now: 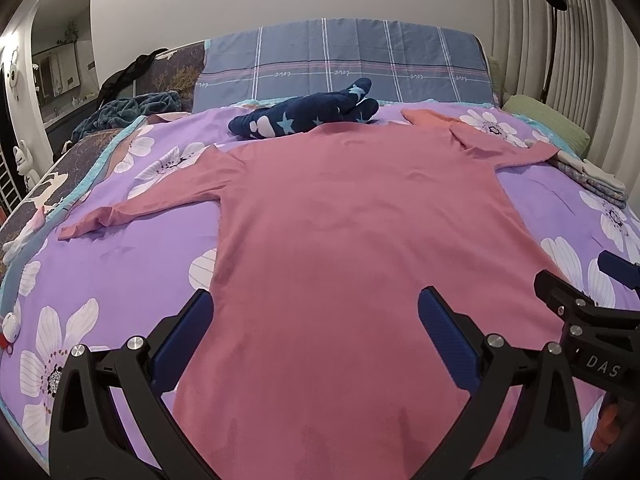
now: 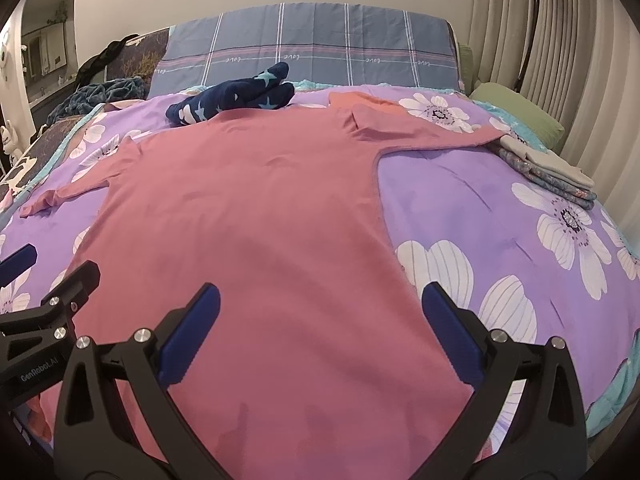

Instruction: Fold small clothes

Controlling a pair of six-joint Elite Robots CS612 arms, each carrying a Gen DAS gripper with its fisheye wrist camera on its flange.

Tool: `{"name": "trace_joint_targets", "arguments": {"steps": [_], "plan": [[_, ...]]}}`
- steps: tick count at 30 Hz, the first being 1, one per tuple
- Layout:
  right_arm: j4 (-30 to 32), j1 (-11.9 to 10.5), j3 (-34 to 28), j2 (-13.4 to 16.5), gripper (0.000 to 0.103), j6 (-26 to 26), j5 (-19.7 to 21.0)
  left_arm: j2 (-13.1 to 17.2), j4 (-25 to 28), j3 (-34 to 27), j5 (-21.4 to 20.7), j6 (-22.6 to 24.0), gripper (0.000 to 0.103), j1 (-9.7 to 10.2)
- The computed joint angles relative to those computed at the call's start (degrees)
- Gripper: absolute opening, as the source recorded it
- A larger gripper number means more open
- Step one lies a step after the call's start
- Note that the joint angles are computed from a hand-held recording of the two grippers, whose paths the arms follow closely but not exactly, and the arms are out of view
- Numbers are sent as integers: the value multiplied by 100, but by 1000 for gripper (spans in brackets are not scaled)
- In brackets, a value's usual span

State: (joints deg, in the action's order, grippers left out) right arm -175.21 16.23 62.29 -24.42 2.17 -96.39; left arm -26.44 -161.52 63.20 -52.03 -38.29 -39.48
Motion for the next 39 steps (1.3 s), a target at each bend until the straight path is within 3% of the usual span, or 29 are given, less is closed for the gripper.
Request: {"name": "trace_joint_targets", "arguments": {"steps": [39], "plan": [[186,-7,-159,95,101,49,76,76,53,-114,-51,130,102,12]]}}
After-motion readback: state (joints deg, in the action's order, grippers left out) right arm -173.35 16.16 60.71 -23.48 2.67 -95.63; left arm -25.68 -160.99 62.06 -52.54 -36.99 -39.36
